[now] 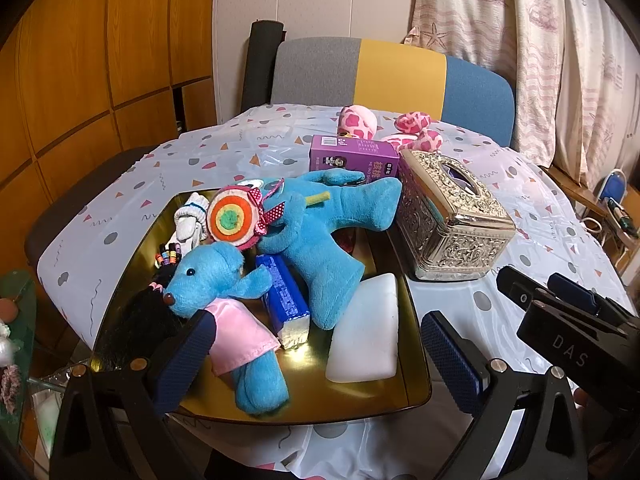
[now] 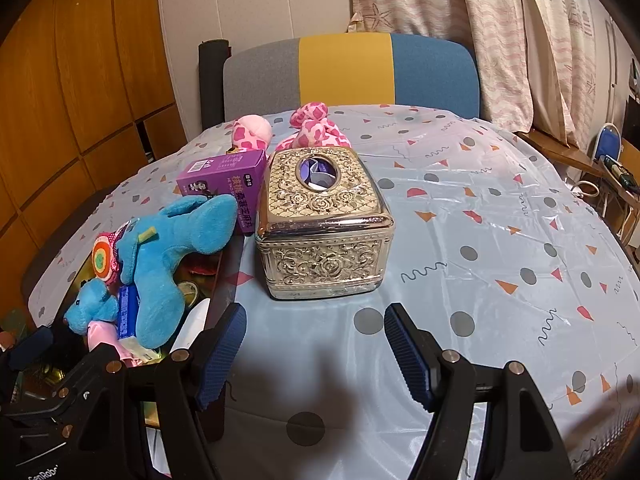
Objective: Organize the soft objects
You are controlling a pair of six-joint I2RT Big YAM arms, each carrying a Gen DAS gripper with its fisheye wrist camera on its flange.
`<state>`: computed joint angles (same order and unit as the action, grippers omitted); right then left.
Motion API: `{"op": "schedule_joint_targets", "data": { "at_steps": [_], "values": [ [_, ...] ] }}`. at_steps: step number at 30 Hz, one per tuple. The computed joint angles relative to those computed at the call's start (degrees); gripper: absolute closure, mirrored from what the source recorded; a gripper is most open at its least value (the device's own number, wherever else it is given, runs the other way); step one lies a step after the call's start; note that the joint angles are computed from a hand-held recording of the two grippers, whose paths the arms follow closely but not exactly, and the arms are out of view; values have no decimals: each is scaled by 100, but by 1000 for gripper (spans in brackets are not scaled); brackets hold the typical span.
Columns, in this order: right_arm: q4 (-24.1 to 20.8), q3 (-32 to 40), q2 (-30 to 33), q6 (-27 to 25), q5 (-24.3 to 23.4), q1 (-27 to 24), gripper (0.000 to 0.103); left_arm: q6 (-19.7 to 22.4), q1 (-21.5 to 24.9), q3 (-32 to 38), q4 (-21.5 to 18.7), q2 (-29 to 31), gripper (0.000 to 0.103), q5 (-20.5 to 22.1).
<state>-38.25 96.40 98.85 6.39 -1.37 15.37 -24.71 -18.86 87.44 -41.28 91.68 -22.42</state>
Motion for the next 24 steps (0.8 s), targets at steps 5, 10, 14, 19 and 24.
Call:
{"op": "schedule_joint_targets", "data": {
  "at_steps": [5,10,14,19,24],
  "values": [
    [-4,0,0,5,1,2,30,0,1,0,-11,0,0,1],
    [2,-6,-1,3,0,2,30,-10,-1,-13,-10,-7,0,-4],
    [6,-8,-1,9,9,6,30,-10,0,-19,-7,-10,0,10],
    [-8,-12,-3,1,5,9,30,12,-8,-18,-10,-13,0,27],
    [-9,-10,-1,2,4,9,30,-7,-25,202,-353,131,0,-107]
  ]
}}
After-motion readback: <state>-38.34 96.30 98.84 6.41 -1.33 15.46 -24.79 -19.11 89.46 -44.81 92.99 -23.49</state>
